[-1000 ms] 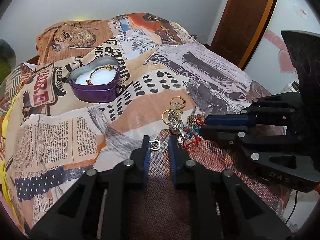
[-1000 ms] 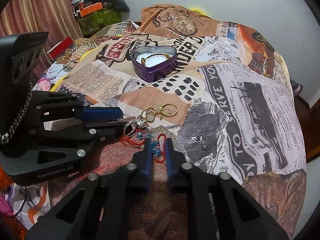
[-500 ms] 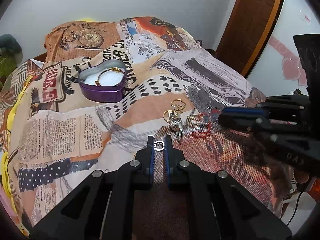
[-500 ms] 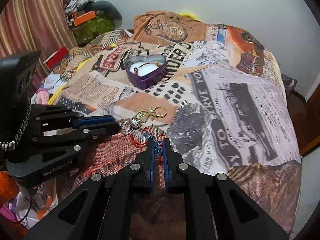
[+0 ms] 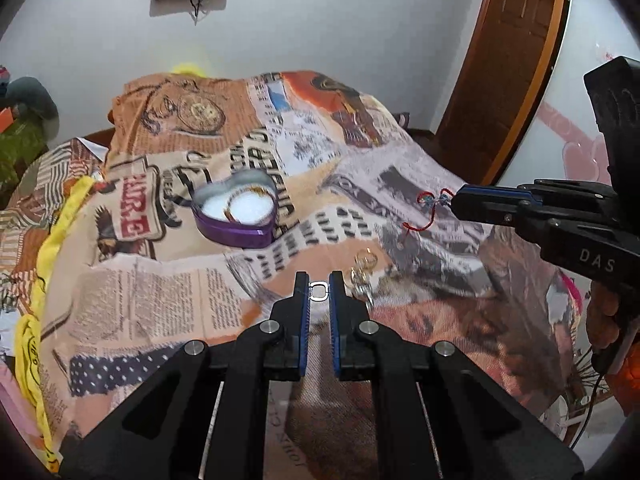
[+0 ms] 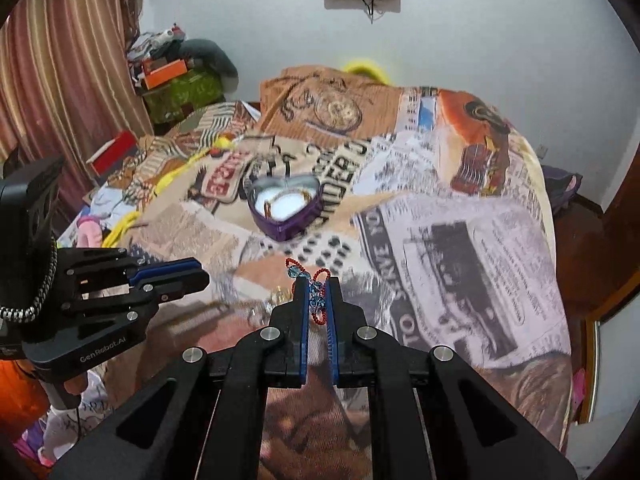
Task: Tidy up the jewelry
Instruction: 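Carry the beaded bracelet and small ring over the heart tin and release both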
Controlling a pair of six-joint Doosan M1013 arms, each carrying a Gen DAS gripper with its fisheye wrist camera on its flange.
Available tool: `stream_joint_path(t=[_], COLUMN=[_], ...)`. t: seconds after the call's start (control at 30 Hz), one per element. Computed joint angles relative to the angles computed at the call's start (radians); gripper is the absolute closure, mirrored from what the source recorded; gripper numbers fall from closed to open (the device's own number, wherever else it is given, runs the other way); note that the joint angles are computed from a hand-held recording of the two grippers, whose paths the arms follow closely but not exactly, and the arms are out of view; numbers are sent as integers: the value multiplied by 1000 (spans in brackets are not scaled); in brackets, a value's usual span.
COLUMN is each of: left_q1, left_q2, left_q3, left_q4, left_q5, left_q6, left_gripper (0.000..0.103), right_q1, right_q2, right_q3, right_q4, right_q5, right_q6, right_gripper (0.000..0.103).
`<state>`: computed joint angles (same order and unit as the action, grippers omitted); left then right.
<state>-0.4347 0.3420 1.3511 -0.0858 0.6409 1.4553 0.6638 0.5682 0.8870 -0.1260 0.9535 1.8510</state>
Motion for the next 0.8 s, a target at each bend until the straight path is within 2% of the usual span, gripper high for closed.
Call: stream_joint_path(t=[0.43,0.8], left_q1=[29,66], left_q2=[11,56], left_q3=[-35,-88], left_q4=[83,98], left_q5=[-46,-47], left_q6=[-71,-99], left_gripper=[96,96], right_q1=[-3,-12], right_q2=[62,159], right_q3=[-132,-296], right_q4=[19,69], right_q5=[-26,24], right_q6=[-31,-77], right_gripper=[96,96])
